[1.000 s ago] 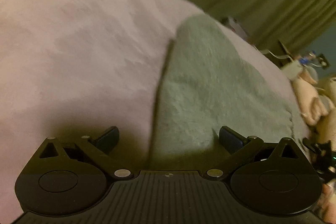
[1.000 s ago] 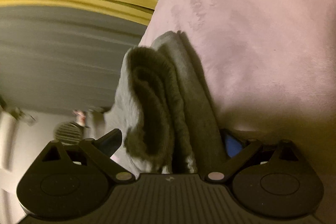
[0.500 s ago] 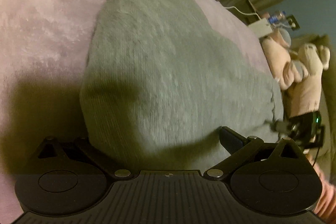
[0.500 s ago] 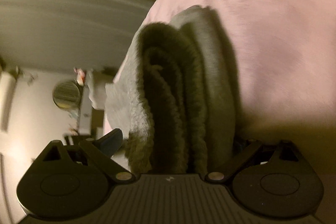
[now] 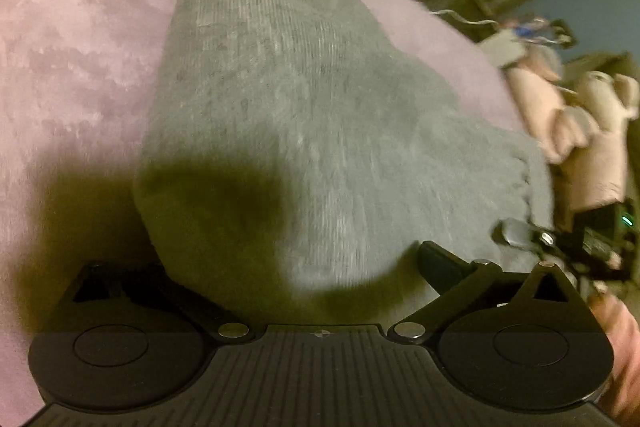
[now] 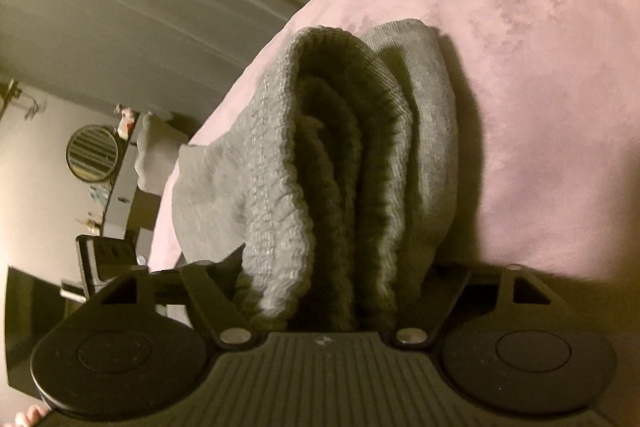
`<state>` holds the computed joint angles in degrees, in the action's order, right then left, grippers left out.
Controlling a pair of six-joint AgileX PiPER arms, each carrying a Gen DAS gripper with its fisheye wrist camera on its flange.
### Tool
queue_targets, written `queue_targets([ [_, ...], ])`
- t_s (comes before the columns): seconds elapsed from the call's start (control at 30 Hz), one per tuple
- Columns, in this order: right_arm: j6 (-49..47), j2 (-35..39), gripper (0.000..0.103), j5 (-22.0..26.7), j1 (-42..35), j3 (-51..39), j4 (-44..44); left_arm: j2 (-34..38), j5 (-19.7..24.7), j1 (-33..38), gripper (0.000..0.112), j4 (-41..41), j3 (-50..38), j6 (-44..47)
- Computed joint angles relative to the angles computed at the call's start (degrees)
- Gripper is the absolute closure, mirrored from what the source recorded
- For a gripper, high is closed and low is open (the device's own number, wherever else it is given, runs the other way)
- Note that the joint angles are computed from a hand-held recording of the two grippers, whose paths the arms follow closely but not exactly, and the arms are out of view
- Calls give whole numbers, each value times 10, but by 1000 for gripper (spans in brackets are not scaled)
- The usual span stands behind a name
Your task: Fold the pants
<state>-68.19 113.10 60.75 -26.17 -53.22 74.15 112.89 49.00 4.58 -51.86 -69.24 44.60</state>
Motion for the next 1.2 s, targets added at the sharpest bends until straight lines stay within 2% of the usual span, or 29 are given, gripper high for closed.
queue_targets([
  [0.07,18,-18,17,-18,14,6,-3,-14,-30,-20,10,17,8,-39],
  [0.1,18,-32,18,-34,20,15,-2,-23,-42,-24,16,15,19,-26],
  [0.13,10,-46,24,-46,23,25,-2,-38,-63,-28,21,13,39,1],
  [0.2,-17,-87,35,-93,39,53,-5,-60,-73,-22,48,-19,69,49],
  [0.3,-27,-121,40,-99,43,74,12,-90,-67,-8,66,-56,90,71],
  [0.4,-37,-157,42,-82,45,83,44,-115,-78,-24,70,-71,90,70],
  [0.47,-39,-179,42,-74,52,81,58,-126,-70,-28,72,-68,78,55],
  [0.53,-34,-195,42,-70,58,69,60,-130,-62,-31,72,-78,63,50],
  [0.7,-25,-193,42,-86,48,28,83,-129,-100,-53,72,-104,35,56],
  [0.73,-21,-187,42,-90,46,17,88,-124,-103,-55,71,-91,23,33],
  [0.77,-13,-179,41,-93,42,7,86,-117,-111,-62,63,-58,6,-13],
  [0.8,10,-170,33,-105,41,-8,69,-112,-129,-73,49,-10,-4,-70],
  [0.83,40,-168,21,-138,49,-19,48,-108,-164,-84,43,40,-5,-128],
  [0.9,121,-182,18,-252,76,-33,-48,-104,-219,-96,35,152,8,-242],
  [0.97,149,-216,13,-350,103,-8,-100,-120,-215,-97,30,224,31,-310],
  [1.0,135,-232,5,-369,104,9,-95,-134,-218,-99,26,225,51,-310],
  [1.1,43,-260,4,-333,76,62,-38,-186,-256,-108,20,213,132,-281],
  [1.17,27,-270,4,-345,85,100,-35,-217,-291,-125,16,191,181,-264],
  [1.2,19,-269,4,-357,94,116,-38,-232,-307,-133,16,208,202,-278],
])
